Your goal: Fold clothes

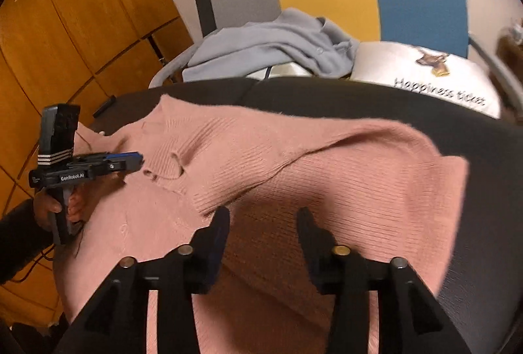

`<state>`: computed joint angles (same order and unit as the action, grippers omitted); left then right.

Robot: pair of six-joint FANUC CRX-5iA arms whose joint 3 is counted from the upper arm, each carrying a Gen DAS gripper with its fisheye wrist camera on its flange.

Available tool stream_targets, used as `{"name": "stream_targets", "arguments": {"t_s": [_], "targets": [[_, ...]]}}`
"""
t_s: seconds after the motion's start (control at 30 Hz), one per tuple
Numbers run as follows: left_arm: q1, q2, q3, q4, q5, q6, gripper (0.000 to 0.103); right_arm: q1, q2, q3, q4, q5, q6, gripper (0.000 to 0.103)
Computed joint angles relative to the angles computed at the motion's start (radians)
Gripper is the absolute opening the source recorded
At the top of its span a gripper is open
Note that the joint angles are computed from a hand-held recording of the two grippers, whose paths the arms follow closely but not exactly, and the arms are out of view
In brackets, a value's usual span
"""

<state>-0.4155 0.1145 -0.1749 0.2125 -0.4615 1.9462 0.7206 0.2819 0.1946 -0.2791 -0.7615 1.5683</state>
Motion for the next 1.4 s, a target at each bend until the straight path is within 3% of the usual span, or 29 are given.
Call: {"name": "stream_targets", "arguments": {"t_s": [0.13, 0.23, 0.3, 0.4, 0.43, 0.5, 0.57, 0.63, 0.7, 0.77, 0.8, 0.9, 0.97, 1.07, 1.17, 1.2, 1.33, 1.4], "targets": [[-0.024, 0.077, 0.102, 0.054, 0.025, -0.07, 0.022, 0.021, -0.011, 0.015, 0.003, 0.06, -0.025, 0.045], [-0.046, 0.185, 0.278, -0.063, -0.124, -0.013, 0.022, 0.066, 0.057, 0.095, 0.055, 0.065, -0.038, 0.045], [-0.064, 0.258, 0.386, -0.14, -0.24, -0.001, 0.022, 0.092, 0.127, 0.168, 0.105, 0.013, -0.047, 0.045], [-0.104, 0.244, 0.366, -0.291, -0.222, 0.013, 0.02, 0.135, 0.198, 0.188, 0.274, -0.052, -0.096, 0.044], [-0.113, 0.234, 0.353, -0.325, -0.211, 0.024, 0.019, 0.133, 0.182, 0.148, 0.288, -0.023, -0.087, 0.044], [-0.12, 0.224, 0.338, -0.358, -0.199, 0.045, 0.019, 0.122, 0.136, 0.049, 0.291, 0.068, -0.051, 0.047], [-0.124, 0.24, 0.362, -0.376, -0.217, 0.066, 0.019, 0.092, 0.106, 0.003, 0.215, 0.129, -0.009, 0.049], [-0.137, 0.258, 0.401, -0.418, -0.255, 0.095, 0.019, 0.08, 0.112, 0.021, 0.18, 0.116, 0.006, 0.051], [-0.147, 0.262, 0.426, -0.439, -0.29, 0.135, 0.019, 0.092, 0.111, 0.006, 0.229, 0.131, -0.03, 0.054], [-0.14, 0.242, 0.407, -0.4, -0.274, 0.15, 0.019, 0.096, 0.11, 0.001, 0.248, 0.134, -0.053, 0.054], [-0.131, 0.223, 0.383, -0.37, -0.244, 0.149, 0.02, 0.085, 0.107, 0.018, 0.2, 0.113, -0.046, 0.057], [-0.109, 0.174, 0.313, -0.308, -0.138, 0.151, 0.022, 0.046, 0.048, 0.005, 0.039, 0.107, -0.048, 0.078], [-0.102, 0.175, 0.32, -0.292, -0.122, 0.149, 0.022, 0.002, 0.007, -0.028, -0.053, 0.163, -0.058, 0.086], [-0.104, 0.208, 0.348, -0.248, -0.108, 0.101, 0.023, -0.098, 0.011, 0.007, -0.28, 0.157, -0.033, 0.103], [-0.104, 0.272, 0.367, -0.091, -0.135, -0.071, 0.023, -0.196, 0.058, 0.079, -0.502, 0.12, -0.028, 0.103], [-0.111, 0.283, 0.372, -0.089, -0.141, -0.093, 0.023, -0.224, 0.08, 0.109, -0.575, 0.104, -0.014, 0.103], [-0.133, 0.29, 0.373, -0.132, -0.152, -0.091, 0.026, -0.262, 0.209, 0.282, -0.646, -0.012, -0.052, 0.103], [-0.13, 0.282, 0.357, -0.118, -0.141, -0.085, 0.026, -0.263, 0.246, 0.319, -0.625, 0.015, -0.12, 0.103]]}}
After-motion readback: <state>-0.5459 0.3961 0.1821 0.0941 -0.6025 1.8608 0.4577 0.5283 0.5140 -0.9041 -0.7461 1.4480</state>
